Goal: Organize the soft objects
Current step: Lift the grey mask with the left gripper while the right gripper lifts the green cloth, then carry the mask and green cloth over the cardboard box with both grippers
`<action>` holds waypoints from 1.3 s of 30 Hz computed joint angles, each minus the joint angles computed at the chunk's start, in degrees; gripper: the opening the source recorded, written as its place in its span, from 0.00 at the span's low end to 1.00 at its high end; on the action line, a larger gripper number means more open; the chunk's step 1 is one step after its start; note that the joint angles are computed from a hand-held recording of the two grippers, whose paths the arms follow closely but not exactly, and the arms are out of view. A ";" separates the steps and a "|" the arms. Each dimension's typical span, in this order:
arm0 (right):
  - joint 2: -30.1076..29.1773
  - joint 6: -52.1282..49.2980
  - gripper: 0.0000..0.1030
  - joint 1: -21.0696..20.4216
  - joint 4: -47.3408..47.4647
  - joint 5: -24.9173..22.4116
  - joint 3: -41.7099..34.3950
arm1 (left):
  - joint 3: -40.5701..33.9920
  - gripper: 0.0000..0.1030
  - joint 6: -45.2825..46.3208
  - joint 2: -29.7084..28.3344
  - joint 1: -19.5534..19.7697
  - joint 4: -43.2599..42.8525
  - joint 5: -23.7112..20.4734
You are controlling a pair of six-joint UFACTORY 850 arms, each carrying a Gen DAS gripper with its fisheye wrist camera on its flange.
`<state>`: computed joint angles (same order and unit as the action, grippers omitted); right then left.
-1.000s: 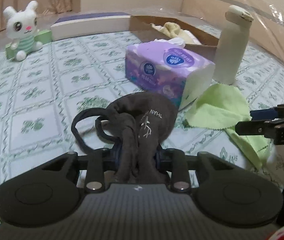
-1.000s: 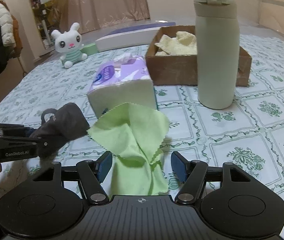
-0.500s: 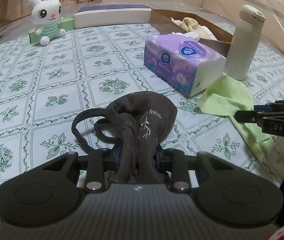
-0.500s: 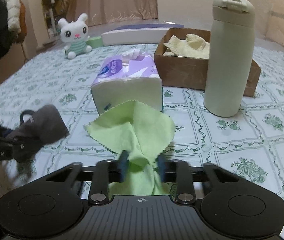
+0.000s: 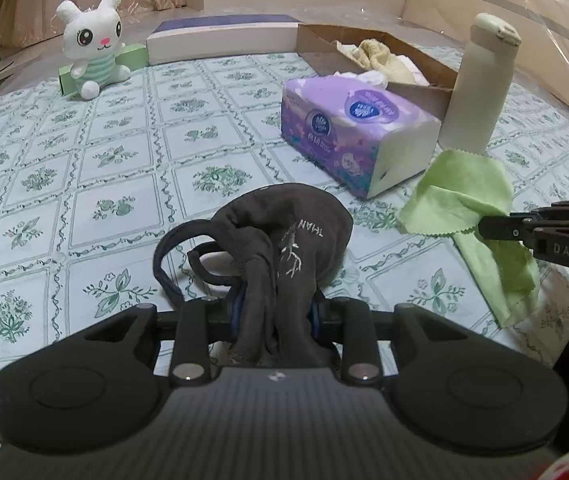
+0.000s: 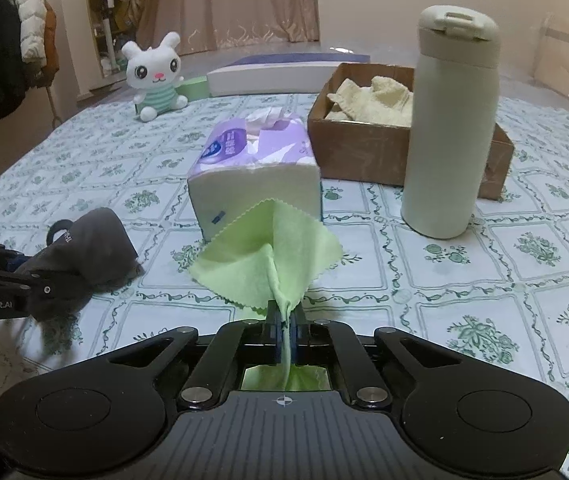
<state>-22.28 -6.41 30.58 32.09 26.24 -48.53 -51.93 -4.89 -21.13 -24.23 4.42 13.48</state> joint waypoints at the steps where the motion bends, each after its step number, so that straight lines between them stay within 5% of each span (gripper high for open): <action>1: 0.52 0.97 0.04 -0.19 -0.37 -0.02 0.47 | 0.17 0.26 -0.41 0.35 -0.05 0.38 0.10; 27: 14.63 7.96 0.04 -12.27 -2.70 2.44 12.76 | -4.73 0.26 0.84 1.86 -2.51 2.71 -0.09; 39: 14.74 23.70 0.04 -23.95 -25.47 2.67 7.66 | -21.43 0.26 -5.41 -6.58 -3.73 11.78 -3.84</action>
